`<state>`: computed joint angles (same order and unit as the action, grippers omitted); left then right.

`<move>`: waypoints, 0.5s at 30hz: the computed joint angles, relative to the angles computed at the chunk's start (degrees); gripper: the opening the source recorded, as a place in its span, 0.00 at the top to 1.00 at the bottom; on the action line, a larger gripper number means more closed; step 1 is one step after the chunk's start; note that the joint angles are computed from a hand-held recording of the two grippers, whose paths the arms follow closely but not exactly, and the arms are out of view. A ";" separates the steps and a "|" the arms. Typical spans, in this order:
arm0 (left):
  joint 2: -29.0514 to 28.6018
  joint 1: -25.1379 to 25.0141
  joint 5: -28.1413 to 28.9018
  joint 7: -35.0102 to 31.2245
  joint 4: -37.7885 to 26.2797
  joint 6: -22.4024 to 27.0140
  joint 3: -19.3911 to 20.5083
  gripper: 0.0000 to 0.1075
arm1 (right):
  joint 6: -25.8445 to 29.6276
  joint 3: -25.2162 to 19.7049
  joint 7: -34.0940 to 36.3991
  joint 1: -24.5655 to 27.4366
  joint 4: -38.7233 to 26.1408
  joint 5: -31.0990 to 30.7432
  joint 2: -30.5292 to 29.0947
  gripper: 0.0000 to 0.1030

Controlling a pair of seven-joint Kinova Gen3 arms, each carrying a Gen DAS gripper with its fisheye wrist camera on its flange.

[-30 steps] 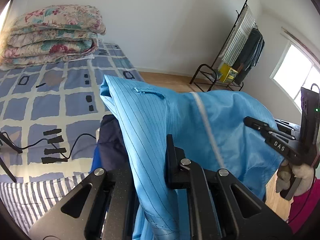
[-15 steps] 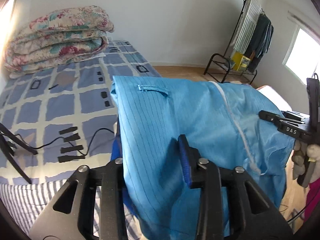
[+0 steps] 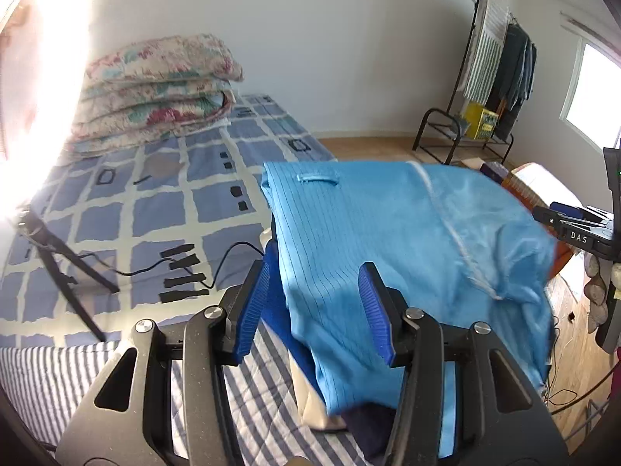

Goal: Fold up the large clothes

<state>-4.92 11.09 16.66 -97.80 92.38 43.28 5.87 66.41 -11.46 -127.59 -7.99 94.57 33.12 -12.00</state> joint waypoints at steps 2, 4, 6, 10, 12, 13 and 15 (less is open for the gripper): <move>-3.34 -0.17 0.61 -0.67 0.85 1.38 -0.82 0.54 | 1.47 -2.03 -1.64 -0.36 0.07 0.63 -2.01 0.49; -6.06 -0.18 0.81 -1.01 1.18 2.90 -1.48 0.54 | 3.56 -4.79 -3.38 -0.76 -0.36 1.49 -3.68 0.49; -10.36 -0.17 0.57 -1.26 2.06 4.72 -2.35 0.54 | 6.40 -7.79 -4.66 -1.26 -1.21 1.62 -5.65 0.49; -17.55 0.06 0.40 -1.35 0.90 11.16 -4.73 0.54 | 12.28 -13.26 -5.21 -1.63 -5.41 0.15 -9.09 0.49; -21.01 -0.04 -0.05 -0.74 -0.30 14.63 -5.55 0.54 | 15.29 -15.71 -4.95 -1.15 -8.50 -1.43 -10.56 0.49; -22.55 -0.56 -0.19 -0.39 -1.27 16.77 -5.73 0.54 | 17.52 -17.71 -4.66 -0.46 -10.46 -1.92 -11.04 0.49; -24.94 0.22 -0.39 0.66 -2.83 20.15 -7.12 0.54 | 21.67 -22.26 -4.18 1.44 -14.31 -2.56 -11.91 0.49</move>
